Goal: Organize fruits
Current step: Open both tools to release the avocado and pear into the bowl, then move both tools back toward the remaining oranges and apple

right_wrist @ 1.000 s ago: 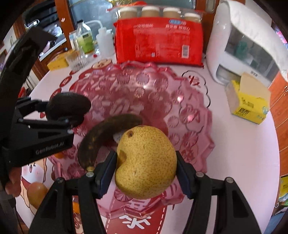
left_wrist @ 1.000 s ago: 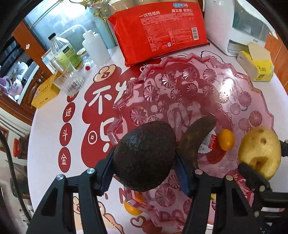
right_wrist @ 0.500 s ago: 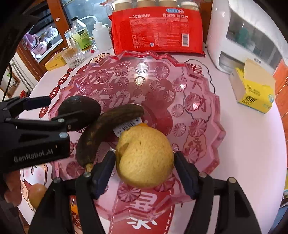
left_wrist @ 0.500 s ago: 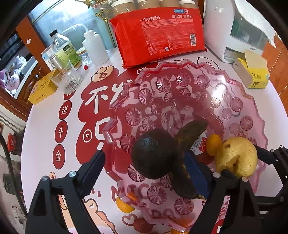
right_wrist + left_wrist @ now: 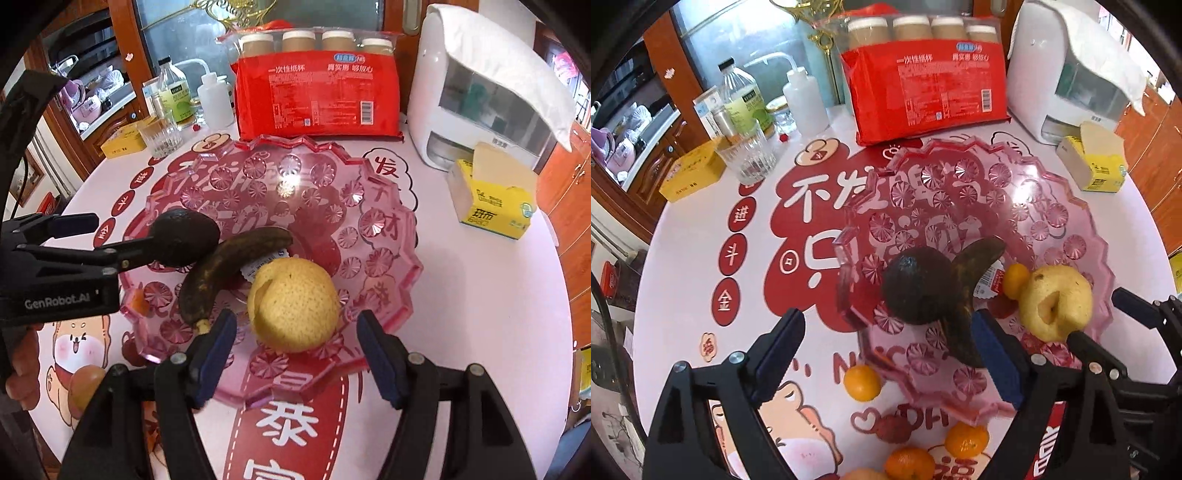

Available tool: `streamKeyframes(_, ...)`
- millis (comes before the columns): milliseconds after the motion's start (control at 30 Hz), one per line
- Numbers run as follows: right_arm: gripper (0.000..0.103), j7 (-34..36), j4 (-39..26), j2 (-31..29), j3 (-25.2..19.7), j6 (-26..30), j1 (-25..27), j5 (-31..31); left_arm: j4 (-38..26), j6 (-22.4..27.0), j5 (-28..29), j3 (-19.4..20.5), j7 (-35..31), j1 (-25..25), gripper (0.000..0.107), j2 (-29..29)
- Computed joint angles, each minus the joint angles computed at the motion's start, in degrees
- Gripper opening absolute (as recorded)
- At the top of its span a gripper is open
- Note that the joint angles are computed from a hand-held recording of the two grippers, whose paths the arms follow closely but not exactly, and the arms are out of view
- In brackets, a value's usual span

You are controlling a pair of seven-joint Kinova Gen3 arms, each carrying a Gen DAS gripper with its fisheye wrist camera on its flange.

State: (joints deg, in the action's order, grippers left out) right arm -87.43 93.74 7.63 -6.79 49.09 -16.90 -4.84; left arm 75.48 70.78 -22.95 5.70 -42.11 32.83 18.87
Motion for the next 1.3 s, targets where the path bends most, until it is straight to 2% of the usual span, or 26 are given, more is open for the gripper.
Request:
streamKeyframes(200, 0.068, -5.76, 2.4, -4.68, 0.08, -1.49, -1.08, 4.19, 2.05, 0.41, -1.17, 1.03, 1.28, 1.04, 0.091, -4.0)
streamKeyframes(667, 0.068, -15.9, 2.44, -14.03, -2.39, 1.91, -0.82, 10.92, 4.84, 3.2, -6.43, 6.64, 6.12, 3.1, 0.091, -13.35)
streamKeyframes(967, 0.068, -16.82, 3.81, -20.31, -4.81, 2.77, -0.51, 11.57, 6.5, 6.54, -12.6, 11.83, 10.73, 5.57, 0.091, -16.84)
streamKeyframes(1167, 0.068, -15.61, 5.24, -24.04, -5.9, 2.34, -0.89, 10.0, 8.27, 8.92, -17.29, 15.46, 14.69, 7.93, 0.091, -18.69)
streamKeyframes(1300, 0.068, -14.24, 6.97, -26.91, -6.3, 1.29, -1.48, 7.91, 10.67, 8.42, -18.11, 17.2, 17.15, 8.31, 0.092, -20.81)
